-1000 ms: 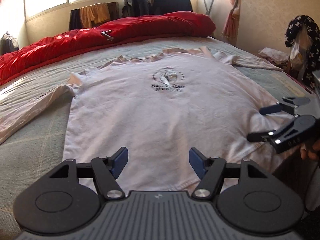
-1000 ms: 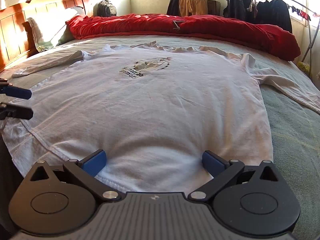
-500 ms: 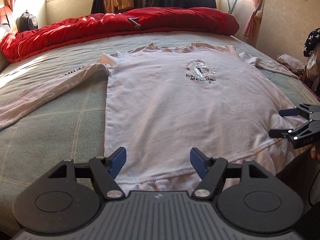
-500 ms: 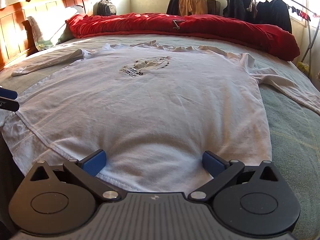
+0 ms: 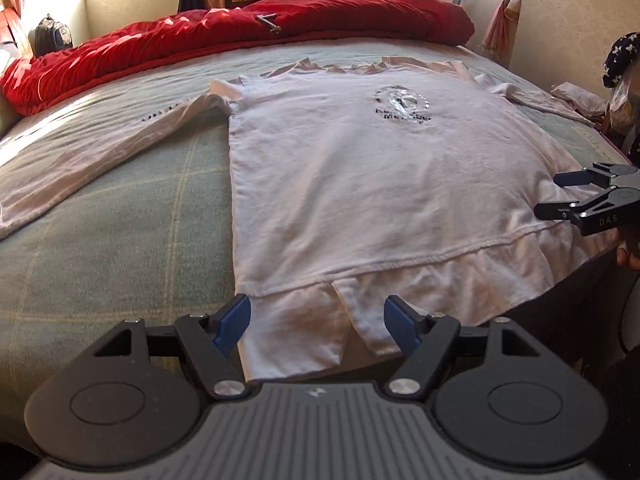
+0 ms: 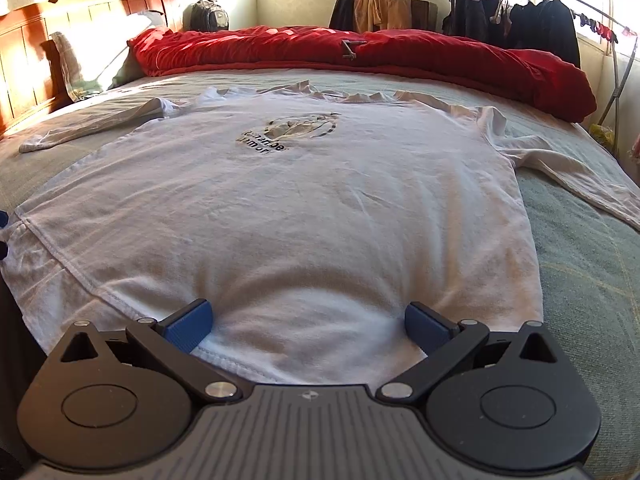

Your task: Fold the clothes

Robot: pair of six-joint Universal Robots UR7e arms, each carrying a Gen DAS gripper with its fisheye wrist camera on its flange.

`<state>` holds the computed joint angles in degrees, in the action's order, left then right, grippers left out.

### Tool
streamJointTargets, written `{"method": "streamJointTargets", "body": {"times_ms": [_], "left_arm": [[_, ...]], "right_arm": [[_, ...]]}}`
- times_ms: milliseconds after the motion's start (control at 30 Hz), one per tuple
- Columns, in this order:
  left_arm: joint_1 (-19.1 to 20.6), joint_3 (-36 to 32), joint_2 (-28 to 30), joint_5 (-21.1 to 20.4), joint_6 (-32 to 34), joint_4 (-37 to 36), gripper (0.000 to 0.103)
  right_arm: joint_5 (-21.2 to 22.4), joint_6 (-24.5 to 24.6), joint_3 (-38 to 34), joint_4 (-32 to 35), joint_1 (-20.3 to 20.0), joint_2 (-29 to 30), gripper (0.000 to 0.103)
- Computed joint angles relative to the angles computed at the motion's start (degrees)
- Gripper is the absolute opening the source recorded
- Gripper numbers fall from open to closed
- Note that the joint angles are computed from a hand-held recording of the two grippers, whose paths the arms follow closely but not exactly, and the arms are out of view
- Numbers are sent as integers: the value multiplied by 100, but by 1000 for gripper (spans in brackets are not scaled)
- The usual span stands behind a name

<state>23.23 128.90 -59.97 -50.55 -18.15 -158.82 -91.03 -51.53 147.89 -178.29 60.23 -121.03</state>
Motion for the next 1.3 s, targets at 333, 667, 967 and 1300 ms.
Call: {"method": "streamJointTargets", "body": {"times_ms": [333,667,967,1300], "left_arm": [[954,-2078,1713,-507,1767,-768,76],[1438,-1936,1797,-429,1753,-1267,78],[1166,-1986,1655,-259,1800,-807,76],[805,-2062,2060,-613,1957,-676,78]], "right_arm": [[-369,-430,-428,-319,1053,629,103],[-352,-477,-480,302,790,768,103],[211,-582,-389,1687,-196,-926,103],[-321,105,-726,321,82,403,103]]}}
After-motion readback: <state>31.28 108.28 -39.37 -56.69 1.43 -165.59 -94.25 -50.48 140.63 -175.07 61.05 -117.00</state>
